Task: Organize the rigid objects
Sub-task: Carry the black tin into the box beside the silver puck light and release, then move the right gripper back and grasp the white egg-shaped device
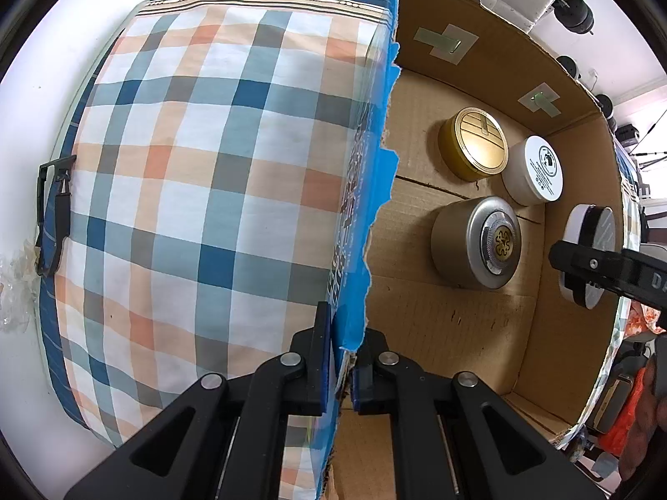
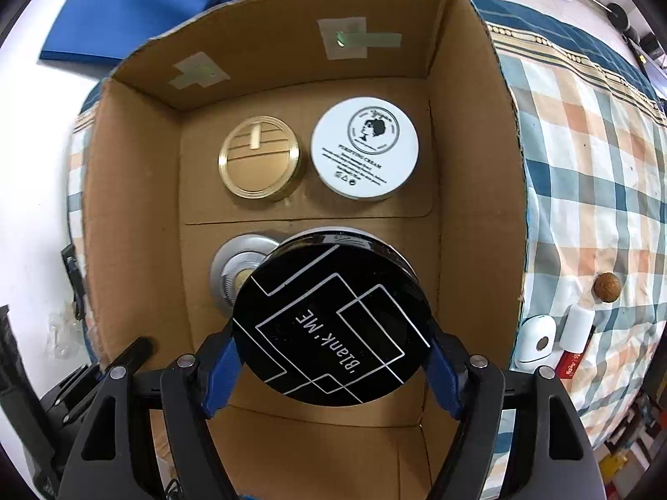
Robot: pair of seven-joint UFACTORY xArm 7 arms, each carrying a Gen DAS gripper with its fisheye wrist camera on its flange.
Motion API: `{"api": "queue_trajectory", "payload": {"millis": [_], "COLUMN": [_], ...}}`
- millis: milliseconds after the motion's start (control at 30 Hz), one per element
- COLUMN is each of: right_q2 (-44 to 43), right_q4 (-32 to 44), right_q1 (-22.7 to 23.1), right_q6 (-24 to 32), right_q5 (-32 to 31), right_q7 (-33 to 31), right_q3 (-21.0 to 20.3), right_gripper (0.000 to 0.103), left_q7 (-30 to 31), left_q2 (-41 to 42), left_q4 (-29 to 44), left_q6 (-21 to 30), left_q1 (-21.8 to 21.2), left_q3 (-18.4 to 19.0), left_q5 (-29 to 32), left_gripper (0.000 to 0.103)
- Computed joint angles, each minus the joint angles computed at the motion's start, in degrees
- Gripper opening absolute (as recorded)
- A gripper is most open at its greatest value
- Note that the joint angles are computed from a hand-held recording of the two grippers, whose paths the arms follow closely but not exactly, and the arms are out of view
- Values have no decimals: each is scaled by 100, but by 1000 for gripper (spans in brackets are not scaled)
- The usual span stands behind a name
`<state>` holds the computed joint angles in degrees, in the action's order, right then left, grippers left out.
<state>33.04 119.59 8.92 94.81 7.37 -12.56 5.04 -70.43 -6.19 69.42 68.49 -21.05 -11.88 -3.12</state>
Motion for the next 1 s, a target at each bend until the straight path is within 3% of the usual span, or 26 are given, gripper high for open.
{"api": "queue_trajectory", "payload": {"millis": [267,400,467,767,1000], "right_q2": [384,554,497,66,-652], "right_q4": [424,706,670,285,-477], "right_q1": [133,133,139,100,-23], "right_q6": [263,472,447,313,87], "right_q5": [-280,-312,-308,-164,-20], "right_q7": [227,336,294,111,-104], "right_q3": [-89,-92,-71,-12,-2], "right_gripper": [79,98,103,103,103], "left_q7": [16,33,23,4,-12], "left_q2": [-12,-3,16,42,69], "left_q4": [-11,-1,32,82,131], "left_q6": [-2,-13,22,69,112], "left_q1": [1,-2,-5,-15,-33], "left_q3": [1,4,-2,-2,-11], "left_q5": [-14,-35,-9,6,36], "left_gripper": [5,5,5,5,5]}}
